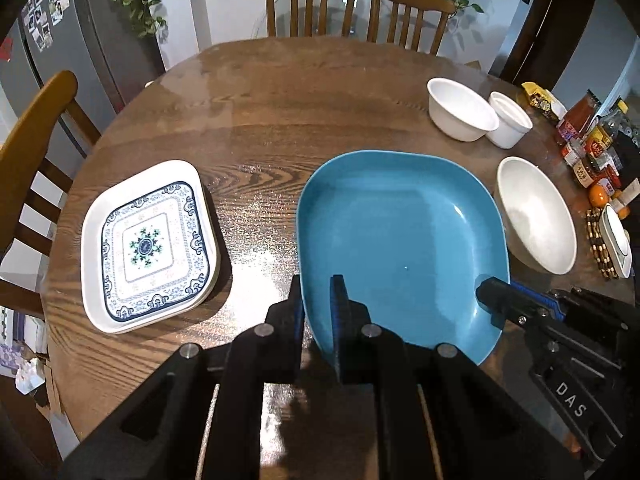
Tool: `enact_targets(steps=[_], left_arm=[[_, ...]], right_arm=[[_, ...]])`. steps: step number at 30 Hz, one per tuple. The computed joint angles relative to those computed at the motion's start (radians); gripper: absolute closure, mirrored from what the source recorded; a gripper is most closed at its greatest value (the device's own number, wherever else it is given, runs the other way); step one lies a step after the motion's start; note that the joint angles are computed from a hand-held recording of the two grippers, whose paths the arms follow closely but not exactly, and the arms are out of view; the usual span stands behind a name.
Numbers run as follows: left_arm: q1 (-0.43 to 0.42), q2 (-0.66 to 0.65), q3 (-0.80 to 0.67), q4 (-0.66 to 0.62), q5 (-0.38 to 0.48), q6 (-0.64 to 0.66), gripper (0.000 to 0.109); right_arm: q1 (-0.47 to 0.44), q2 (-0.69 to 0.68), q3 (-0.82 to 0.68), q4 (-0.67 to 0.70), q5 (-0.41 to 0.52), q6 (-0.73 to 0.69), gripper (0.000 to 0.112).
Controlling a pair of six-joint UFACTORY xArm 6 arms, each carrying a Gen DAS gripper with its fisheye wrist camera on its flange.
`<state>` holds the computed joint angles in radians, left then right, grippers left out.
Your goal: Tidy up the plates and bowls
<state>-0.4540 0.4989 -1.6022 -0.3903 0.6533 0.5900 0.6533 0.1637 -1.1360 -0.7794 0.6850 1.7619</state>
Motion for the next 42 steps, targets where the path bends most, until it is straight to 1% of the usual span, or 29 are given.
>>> enact_targets(steps=[7,23,32,42], left_arm=[[0.001,-0.047,0.058,-0.041,-0.02,0.036,0.099],[0.029,-0.119,0.132,-0.117,-0.06,0.111,0.099],[0.063,-0.123,0.129,-0.177,-0.055,0.162,0.099],[0.114,-0.09,0.083,-0.215,-0.018,0.193,0.098]], right_arm=[[0.041,-0.022,-0.011,-0.027,0.062,0.028,0.107],[0.1,0.014,-0.095,-0.052,0.135,0.037,0.107],[0.121,0.074,-0.193,-0.046,0.185,0.004,0.107],[0.133,0.182,-0.344,-0.008,0.231,-0.059,0.106]])
